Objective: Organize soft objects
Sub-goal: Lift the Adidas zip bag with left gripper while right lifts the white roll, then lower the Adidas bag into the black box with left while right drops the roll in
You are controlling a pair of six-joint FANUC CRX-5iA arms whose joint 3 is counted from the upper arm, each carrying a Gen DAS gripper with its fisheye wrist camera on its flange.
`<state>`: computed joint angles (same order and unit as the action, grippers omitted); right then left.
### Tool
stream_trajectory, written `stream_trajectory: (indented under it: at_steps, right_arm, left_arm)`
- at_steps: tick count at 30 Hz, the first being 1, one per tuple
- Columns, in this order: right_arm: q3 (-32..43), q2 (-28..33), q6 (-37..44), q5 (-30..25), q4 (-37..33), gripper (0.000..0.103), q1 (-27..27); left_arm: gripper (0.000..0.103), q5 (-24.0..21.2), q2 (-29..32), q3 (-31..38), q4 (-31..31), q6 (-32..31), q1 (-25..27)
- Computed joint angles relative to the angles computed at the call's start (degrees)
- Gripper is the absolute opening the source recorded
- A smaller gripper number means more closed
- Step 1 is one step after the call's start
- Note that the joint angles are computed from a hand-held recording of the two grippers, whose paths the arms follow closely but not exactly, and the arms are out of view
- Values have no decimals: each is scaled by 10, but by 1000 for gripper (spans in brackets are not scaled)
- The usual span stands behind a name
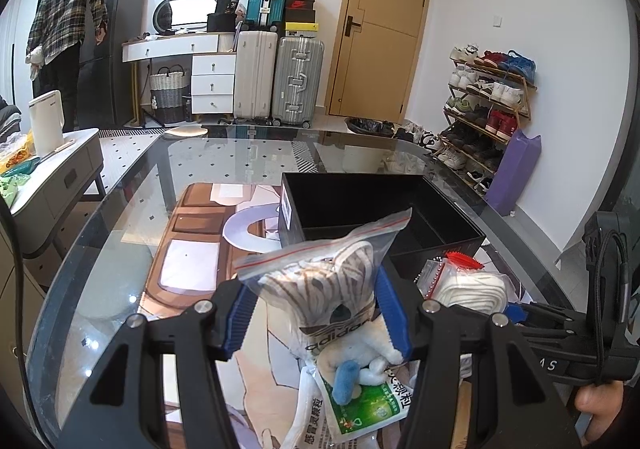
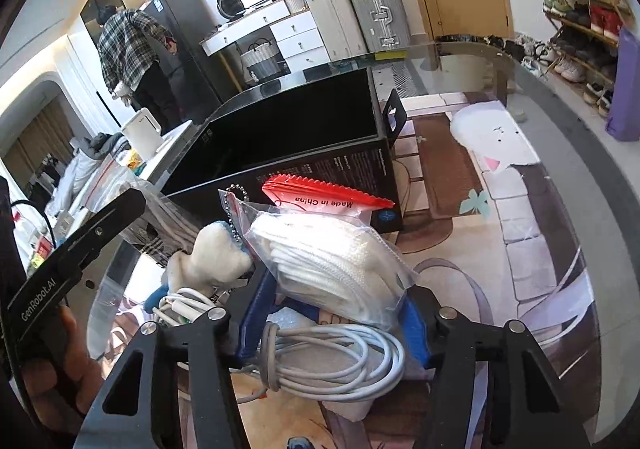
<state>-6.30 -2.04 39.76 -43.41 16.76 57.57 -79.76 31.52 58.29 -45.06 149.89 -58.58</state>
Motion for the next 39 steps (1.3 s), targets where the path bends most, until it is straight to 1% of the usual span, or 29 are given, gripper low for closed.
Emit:
stream_trajectory:
  at_steps: [2, 3, 4, 7, 9, 14, 23, 31, 34, 39]
  right_arm:
    - [-3, -1, -3, 6, 1, 56, 1]
    - [-2, -3, 11, 11, -12, 53, -1]
    - [-5, -6, 16, 18, -15, 51, -2]
    - [-16, -15, 15, 36, -9, 43, 2]
    - [-23, -23, 14, 48, -3, 29, 4]
    - [-34, -38, 10, 56, 16, 23, 13]
    - [-70, -77, -19, 84, 74, 20, 28]
    - [-92, -105, -50, 94, 118, 20, 36]
    - [-95, -113, -58, 95, 135, 20, 37]
    - [-89, -119, -53, 92, 142, 20, 39]
  left_arm:
    - [55, 0, 0, 1, 0, 0, 0]
    - [55, 0, 0, -1, 0, 1, 0]
    - [55, 0, 0, 0, 0, 1, 0]
    - [55, -1, 1, 1, 0, 1, 0]
    - [55, -1, 0, 1, 1, 0, -1]
    - [55, -4, 2, 7, -3, 0, -3]
    - [55, -5, 0, 12, -13, 1, -8]
    - [54, -4, -2, 18, -17, -2, -10]
    - [54, 4, -8, 11, -17, -1, -9]
    - [54, 11, -12, 12, -17, -4, -9]
